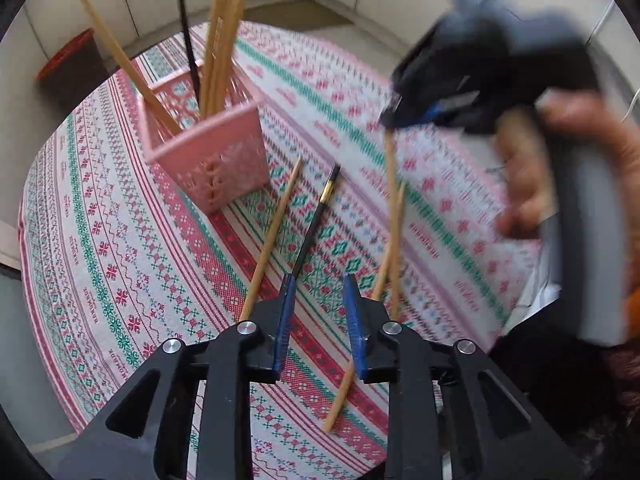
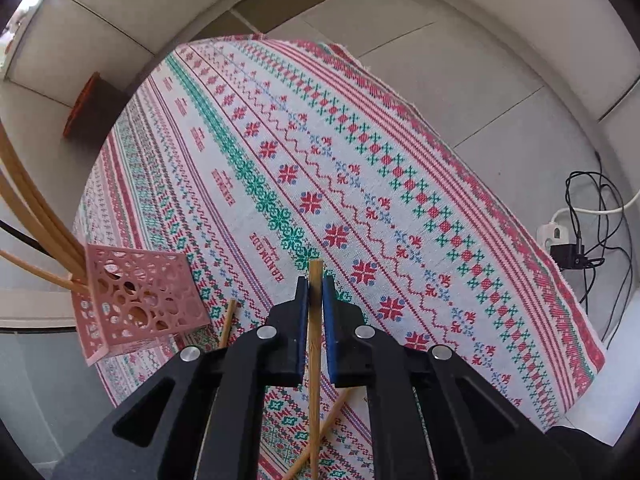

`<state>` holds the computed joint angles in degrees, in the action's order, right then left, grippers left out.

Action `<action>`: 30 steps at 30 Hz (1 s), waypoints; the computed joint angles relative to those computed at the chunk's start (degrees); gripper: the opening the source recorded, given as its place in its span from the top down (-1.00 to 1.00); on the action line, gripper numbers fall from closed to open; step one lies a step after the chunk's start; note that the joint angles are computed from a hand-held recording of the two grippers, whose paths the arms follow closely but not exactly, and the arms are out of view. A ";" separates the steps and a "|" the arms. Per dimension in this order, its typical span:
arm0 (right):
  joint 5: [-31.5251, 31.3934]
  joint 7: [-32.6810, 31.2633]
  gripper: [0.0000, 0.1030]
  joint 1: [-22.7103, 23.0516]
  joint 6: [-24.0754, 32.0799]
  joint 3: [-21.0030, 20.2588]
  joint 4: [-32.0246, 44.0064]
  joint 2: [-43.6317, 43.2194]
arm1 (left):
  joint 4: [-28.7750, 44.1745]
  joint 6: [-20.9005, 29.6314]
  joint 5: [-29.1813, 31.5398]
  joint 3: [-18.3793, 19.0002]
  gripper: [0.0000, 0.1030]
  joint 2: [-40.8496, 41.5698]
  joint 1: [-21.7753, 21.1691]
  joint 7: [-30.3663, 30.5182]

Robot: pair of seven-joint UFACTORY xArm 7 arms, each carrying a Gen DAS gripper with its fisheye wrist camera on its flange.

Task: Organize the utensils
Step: 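Lift the wooden chopstick with the right tool over the pink holder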

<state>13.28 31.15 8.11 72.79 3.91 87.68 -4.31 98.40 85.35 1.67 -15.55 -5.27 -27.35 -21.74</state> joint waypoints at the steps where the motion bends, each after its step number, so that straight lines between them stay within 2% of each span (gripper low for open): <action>1: 0.24 -0.55 0.86 -0.40 -0.24 -0.49 0.10 -0.61 | 0.01 0.13 -0.26 -0.04 0.51 0.56 -0.07 0.04; 3: 1.07 -1.64 0.85 -1.01 0.10 -1.18 1.00 -0.93 | 0.23 -0.64 -0.67 -0.03 0.51 1.85 -0.22 -0.68; 6: 2.03 -4.78 0.86 -2.00 3.61 -2.17 3.83 -1.21 | 1.92 -2.15 -0.64 -0.38 0.50 4.80 -1.23 -0.24; 11: -1.48 -10.01 0.85 -3.51 5.85 -2.80 5.92 -3.42 | 8.02 -2.16 2.48 -0.58 0.38 11.54 -4.85 0.89; 14: -0.60 -11.72 0.85 -4.81 6.43 -4.05 4.79 -4.60 | 12.81 -1.06 3.51 0.14 0.36 16.52 -7.07 1.00; 18: 1.45 -12.51 0.85 -6.25 6.50 -5.16 3.75 -4.57 | 20.98 5.25 4.94 1.99 0.36 24.46 -10.58 0.94; 19: 2.06 -12.67 0.85 -6.47 6.43 -5.28 3.89 -4.40 | 20.81 4.59 5.87 2.49 0.36 24.44 -11.46 1.39; 20: 2.27 -12.80 0.85 -6.59 6.24 -5.20 3.73 -4.64 | 21.49 4.88 5.81 2.78 0.52 24.81 -11.90 1.92; 22: 2.37 -13.32 0.85 -6.60 5.91 -4.95 3.98 -4.84 | 20.91 4.29 5.57 3.39 0.87 24.30 -12.26 2.12; 25: 2.34 -13.76 0.85 -6.20 5.51 -4.37 4.11 -5.39 | 14.93 0.56 4.24 3.63 0.91 19.88 -11.21 1.30; 30: 0.59 -15.22 0.85 -4.94 3.88 -3.07 4.92 -7.45 | 5.17 -4.44 5.13 2.45 0.92 7.29 -8.39 -0.39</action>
<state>13.87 15.93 3.17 76.67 0.84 92.61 -11.76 103.57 80.91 6.80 -13.10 2.03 -35.74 -22.13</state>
